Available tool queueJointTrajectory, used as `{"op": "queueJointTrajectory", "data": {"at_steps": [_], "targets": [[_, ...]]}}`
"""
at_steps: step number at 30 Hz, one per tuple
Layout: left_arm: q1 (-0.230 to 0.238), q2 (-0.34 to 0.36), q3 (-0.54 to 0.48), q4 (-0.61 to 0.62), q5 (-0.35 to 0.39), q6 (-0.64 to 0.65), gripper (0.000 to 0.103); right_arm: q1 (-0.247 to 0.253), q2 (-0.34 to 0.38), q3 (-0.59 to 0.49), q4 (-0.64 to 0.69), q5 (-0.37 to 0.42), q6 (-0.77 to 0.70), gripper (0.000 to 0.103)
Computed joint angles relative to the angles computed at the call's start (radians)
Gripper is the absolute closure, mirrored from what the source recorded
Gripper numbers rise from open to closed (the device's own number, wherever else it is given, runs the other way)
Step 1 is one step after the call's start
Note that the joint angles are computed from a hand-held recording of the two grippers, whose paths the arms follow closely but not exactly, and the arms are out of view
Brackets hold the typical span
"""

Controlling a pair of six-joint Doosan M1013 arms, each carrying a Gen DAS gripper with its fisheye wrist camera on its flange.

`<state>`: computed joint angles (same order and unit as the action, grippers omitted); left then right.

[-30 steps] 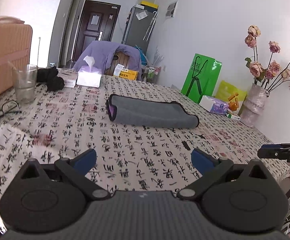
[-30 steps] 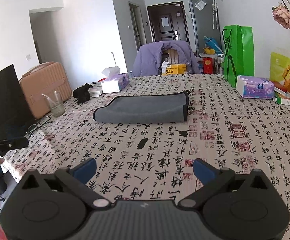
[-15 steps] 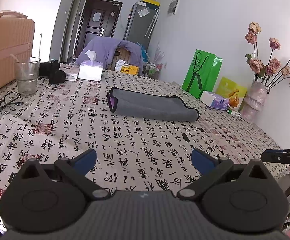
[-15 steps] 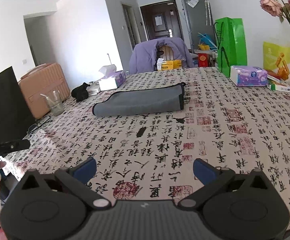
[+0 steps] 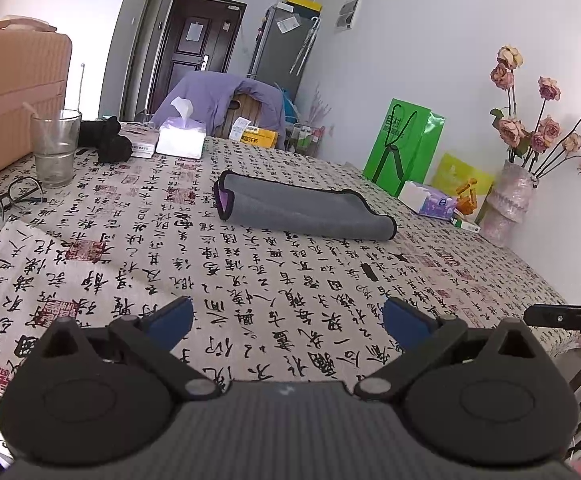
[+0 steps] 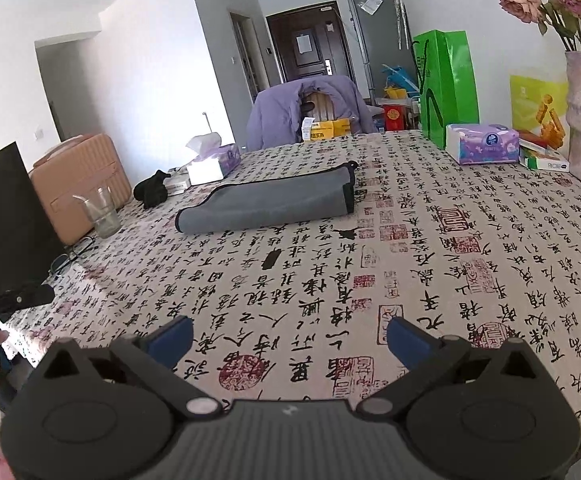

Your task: Fold towel

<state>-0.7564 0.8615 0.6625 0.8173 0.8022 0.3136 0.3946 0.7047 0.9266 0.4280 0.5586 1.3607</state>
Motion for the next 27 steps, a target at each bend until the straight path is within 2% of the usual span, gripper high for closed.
{"op": "queueJointTrajectory", "data": {"at_steps": [27], "targets": [[-0.003, -0.004, 0.008, 0.004, -0.005, -0.015, 0.0, 0.002, -0.003, 0.003, 0.02, 0.0, -0.019, 0.0]]}}
